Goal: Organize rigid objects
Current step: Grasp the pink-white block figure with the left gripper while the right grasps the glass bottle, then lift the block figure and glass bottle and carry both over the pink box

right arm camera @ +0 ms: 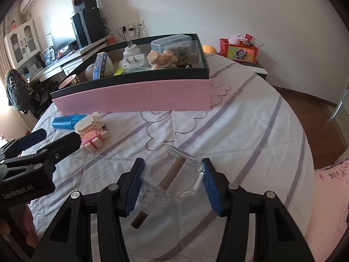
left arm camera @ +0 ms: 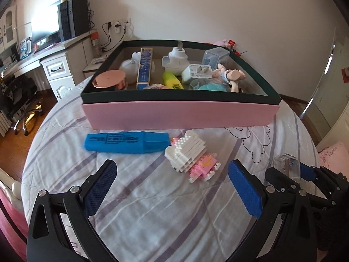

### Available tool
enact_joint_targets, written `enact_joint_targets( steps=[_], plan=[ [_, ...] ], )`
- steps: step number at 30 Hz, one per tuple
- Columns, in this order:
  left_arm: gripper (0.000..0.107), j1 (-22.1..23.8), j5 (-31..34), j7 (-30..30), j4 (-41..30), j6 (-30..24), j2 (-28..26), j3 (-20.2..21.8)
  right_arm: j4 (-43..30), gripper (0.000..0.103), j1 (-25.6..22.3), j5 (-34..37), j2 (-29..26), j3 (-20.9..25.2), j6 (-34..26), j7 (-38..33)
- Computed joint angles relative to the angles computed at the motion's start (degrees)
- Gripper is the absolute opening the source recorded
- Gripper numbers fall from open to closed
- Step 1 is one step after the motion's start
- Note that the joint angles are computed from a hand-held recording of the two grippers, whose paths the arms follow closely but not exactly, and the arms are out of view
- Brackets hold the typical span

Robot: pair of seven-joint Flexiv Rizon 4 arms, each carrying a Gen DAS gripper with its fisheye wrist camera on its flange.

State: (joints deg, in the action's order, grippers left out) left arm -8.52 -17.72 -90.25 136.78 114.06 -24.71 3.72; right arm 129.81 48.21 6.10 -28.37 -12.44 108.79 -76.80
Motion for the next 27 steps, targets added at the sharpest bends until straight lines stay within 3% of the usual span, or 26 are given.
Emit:
enact_joint_targets(
  steps=[4, 7, 9, 12, 13, 18, 27],
  plan=[
    [0.103, -9.0, -9.0, 2.3, -4.8, -7.0, -3.1, 6.9, -0.9, 0.054, -4.1, -1.7, -0.4, 3.0, 0.3, -0.1],
    [0.103, -16.4, -12.1, 2.5, -8.1, -11.3, -5.6, 14.3, -2.1, 0.054, -6.9, -3.1, -1.1, 5.5, 0.3, -0.1],
    [0.096, -19.3, -11.8, 2.1, -9.7, -12.7, -7.0, 17.5, -2.7, 0.054, -8.4, -4.0, -1.4, 6.9, 0.3, 0.1],
    [0.075, -16.5, -8.8, 1.4, -9.7, -11.1, -6.5, 15.2, -3.1, 0.054, -10.3, -5.1, -1.7, 8.4, 0.4, 0.5],
    [0.060, -15.1, -7.9, 1.4, -9.2, -10.2, -6.0, 14.0, -3.1, 0.054, -10.4, -5.3, -1.7, 8.6, 0.5, 0.5],
    [0.060, -7.9, -3.8, 1.3, -5.8, -5.8, -3.4, 7.3, -2.7, 0.054, -8.3, -4.4, -1.9, 6.7, 1.3, 0.1],
    [0.060, -14.9, -12.1, 5.5, 4.9, 10.9, 1.4, 8.5, 0.2, 0.054, 0.9, 4.8, 0.1, 2.3, 7.5, -3.4]
  ],
)
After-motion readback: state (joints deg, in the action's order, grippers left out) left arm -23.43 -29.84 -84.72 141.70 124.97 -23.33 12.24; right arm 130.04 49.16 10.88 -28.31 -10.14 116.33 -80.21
